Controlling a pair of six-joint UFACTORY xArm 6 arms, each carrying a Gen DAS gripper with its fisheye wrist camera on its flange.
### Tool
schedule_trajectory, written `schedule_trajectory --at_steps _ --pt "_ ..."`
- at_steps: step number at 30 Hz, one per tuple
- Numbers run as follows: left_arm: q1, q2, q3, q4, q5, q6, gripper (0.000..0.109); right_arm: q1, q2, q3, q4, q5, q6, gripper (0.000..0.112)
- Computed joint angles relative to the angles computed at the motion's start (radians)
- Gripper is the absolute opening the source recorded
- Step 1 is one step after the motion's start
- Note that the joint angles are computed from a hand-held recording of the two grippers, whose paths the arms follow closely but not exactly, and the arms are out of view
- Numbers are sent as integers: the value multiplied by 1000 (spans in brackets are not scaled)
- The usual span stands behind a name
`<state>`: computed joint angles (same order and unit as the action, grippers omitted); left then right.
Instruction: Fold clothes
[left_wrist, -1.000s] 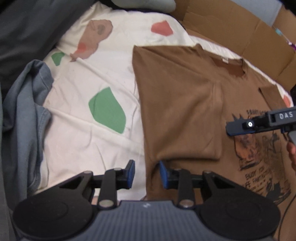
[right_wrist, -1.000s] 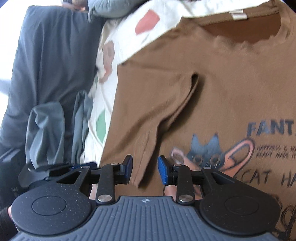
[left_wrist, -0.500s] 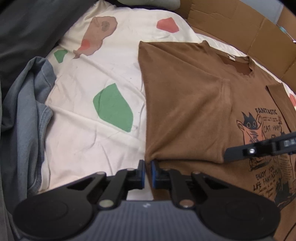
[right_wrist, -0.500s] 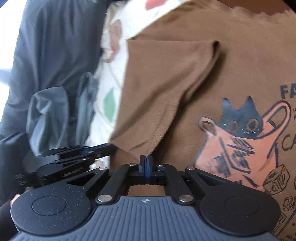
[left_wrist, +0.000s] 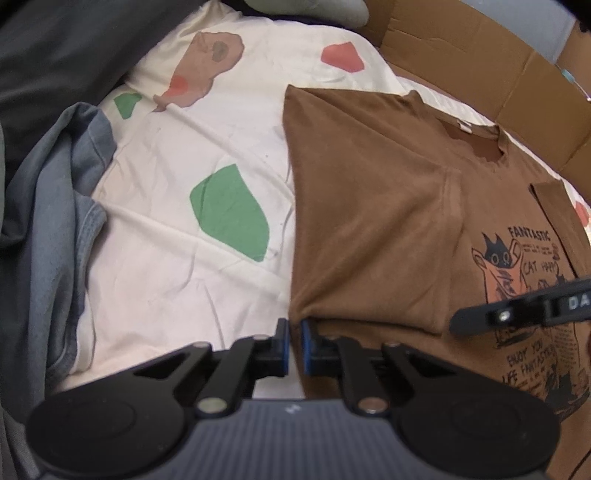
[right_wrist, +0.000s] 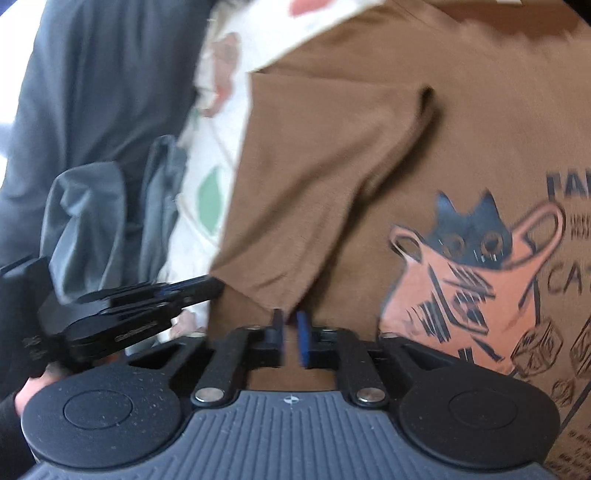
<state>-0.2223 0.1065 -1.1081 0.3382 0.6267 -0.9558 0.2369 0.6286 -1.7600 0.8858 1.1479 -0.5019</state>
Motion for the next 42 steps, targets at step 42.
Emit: schedule_trajectory --at_steps 42 --pt "-11 88 -86 94 -145 -24 28 -25 4 -38 -113 -70 113 9"
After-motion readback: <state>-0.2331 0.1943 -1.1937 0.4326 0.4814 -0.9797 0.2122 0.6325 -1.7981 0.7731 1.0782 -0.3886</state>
